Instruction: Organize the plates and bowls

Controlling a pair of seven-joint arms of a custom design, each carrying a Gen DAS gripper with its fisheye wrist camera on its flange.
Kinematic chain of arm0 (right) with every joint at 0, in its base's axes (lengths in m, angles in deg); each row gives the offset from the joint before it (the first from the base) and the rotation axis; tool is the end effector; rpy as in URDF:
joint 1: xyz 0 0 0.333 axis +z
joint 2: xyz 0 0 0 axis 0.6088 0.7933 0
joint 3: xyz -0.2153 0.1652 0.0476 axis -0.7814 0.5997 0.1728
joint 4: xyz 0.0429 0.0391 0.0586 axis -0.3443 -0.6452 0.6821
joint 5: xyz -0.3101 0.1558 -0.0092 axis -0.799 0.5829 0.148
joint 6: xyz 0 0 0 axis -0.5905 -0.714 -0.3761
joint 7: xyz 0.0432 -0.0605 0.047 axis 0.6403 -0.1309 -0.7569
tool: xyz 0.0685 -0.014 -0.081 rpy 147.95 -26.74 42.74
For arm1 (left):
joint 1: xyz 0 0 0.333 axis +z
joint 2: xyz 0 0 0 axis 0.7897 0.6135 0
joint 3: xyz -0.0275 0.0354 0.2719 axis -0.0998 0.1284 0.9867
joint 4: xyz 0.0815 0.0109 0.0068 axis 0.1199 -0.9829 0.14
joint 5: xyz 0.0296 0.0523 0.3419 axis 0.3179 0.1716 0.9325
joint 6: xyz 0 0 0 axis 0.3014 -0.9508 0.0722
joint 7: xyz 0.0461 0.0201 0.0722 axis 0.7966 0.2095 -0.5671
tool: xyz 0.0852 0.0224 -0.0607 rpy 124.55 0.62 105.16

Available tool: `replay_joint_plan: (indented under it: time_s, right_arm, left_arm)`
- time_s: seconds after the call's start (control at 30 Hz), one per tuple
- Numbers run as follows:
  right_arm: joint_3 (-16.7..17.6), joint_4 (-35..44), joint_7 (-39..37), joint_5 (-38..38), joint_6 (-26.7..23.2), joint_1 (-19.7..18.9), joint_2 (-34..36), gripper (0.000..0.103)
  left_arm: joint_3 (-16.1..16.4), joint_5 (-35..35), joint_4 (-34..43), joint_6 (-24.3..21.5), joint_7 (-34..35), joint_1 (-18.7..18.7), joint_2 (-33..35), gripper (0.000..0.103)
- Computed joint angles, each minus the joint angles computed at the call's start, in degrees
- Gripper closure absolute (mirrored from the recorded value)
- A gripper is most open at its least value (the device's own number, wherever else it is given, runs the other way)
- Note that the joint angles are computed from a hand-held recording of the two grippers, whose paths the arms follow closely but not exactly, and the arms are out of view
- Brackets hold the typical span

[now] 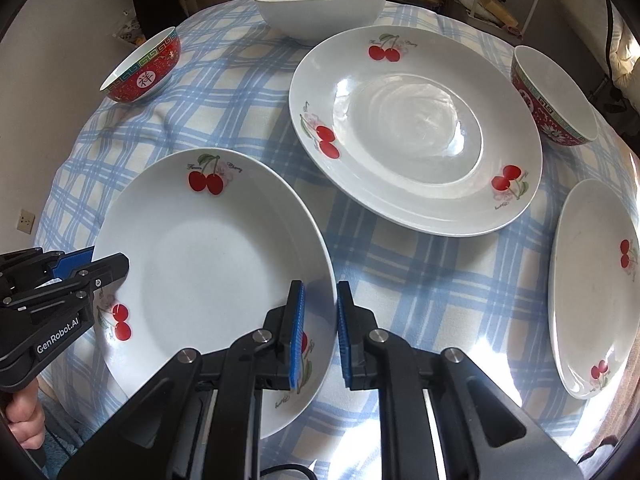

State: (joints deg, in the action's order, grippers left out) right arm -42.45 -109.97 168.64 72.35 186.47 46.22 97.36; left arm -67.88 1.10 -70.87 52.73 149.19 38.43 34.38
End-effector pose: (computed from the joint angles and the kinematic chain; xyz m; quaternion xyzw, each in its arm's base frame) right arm 0.5881 0.1037 0.3647 -0.7501 0.6458 -0.0565 0.1308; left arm 0.5868 -0.2215 0.3587 -0.6939 0.7135 -0.0518 0.0822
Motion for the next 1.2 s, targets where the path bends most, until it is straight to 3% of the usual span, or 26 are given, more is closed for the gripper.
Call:
replay_joint_plan:
  time_s: [0.27,0.4,0.43,0.5,0.63,0.83,0.9,1.2]
  right_arm:
    - [-0.86,-1.50,1.97,-1.38,3.07,-0.13,-3.67,0.083]
    - [-1.59,-2.92,3.56,-2.74,4.92,-0.49,-5.99,0.064]
    - [-1.97,-2.88,4.64,-4.01,5.33,-0.40,-6.26,0.062]
    - [-2.66,-2.72,6.89,-6.58,5.92,-0.33,-6.83,0.046]
    - [-2.85,-2.70,7.10,-6.99,6.92,-1.60,-7.99,0.041]
    - [-3.08,-2.03,5.96,-6.35,10.51,-3.11,-8.16,0.012]
    - [-3.35,-1.57,5.82,-7.04,11.69,-3.38,-7.98,0.004]
    - [-3.91,1.37,4.10,-5.92,15.30,-5.55,-5.59,0.000]
  left_arm:
    - [0.10,1.88,-1.77,1.63,-2.70,-0.72,-3.22,0.075]
    - [0.75,6.08,-2.88,3.09,-5.88,-1.97,-5.37,0.055]
    - [0.89,7.44,-2.98,3.86,-6.89,-2.32,-5.75,0.055]
    - [0.87,9.45,-1.73,3.79,-7.35,-2.79,-5.70,0.053]
    - [1.13,12.80,0.05,4.23,-8.15,-3.32,-5.34,0.045]
    - [1.44,15.54,5.71,3.00,-8.84,-4.59,-2.92,0.019]
    - [1.62,16.07,8.30,2.95,-8.87,-5.03,-1.53,0.015]
    - [3.06,15.56,24.25,-0.47,-7.59,-7.62,8.67,0.011]
